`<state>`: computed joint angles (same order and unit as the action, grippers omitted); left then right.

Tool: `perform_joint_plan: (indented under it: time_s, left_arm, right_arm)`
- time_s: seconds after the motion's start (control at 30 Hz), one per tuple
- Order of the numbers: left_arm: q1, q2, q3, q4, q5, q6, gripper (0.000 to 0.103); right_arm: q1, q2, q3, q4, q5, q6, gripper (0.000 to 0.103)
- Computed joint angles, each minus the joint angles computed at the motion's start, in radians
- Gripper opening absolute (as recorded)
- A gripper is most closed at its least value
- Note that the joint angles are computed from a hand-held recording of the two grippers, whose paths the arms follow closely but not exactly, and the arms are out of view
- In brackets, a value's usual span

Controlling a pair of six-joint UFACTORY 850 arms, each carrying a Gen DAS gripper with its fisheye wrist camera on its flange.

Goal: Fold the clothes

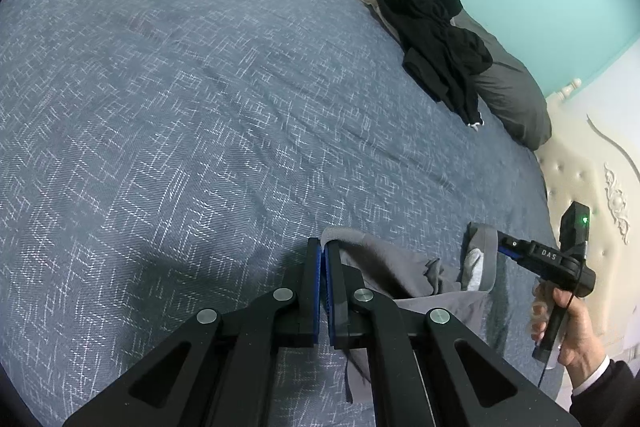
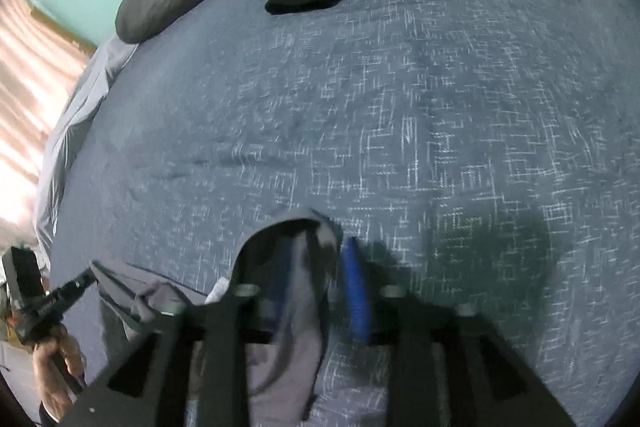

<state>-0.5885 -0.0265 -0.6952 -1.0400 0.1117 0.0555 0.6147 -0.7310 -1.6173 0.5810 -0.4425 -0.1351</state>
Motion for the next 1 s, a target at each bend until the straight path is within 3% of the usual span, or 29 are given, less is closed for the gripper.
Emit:
perform_joint_plan:
  time_s: [0.17, 0.27, 0.3, 0.37, 0.5, 0.63, 1.0]
  left_arm:
    - [0.001, 0.001, 0.001, 0.056, 0.002, -0.057, 0.002]
    - [0.002, 0.004, 0.004, 0.084, 0.003, -0.082, 0.002]
    - [0.003, 0.005, 0.005, 0.093, 0.003, -0.09, 0.002]
    - [0.006, 0.007, 0.009, 0.123, 0.003, -0.122, 0.002]
    - [0.013, 0.005, 0.009, 0.173, 0.0, -0.179, 0.002]
    - [0.013, 0.014, 0.011, -0.024, 0.011, 0.006, 0.002]
    - [0.034, 0.01, 0.016, 0.099, 0.005, -0.132, 0.002]
  right_arm:
    - [0.013, -0.031, -0.031, -0.059, 0.025, 0.058, 0.036]
    - [0.016, -0.04, -0.021, 0.039, 0.067, -0.04, 0.035]
    - [0.013, -0.038, -0.012, 0.089, 0.077, -0.107, 0.033]
    - [0.016, -0.038, -0.009, 0.144, 0.093, -0.191, 0.014]
    - [0.01, -0.017, 0.021, 0.301, 0.092, -0.384, 0.002]
    - [-0.015, 0.037, 0.08, 0.448, 0.035, -0.601, 0.001]
    - [-0.094, 0.167, 0.195, 0.42, -0.165, -0.744, 0.001]
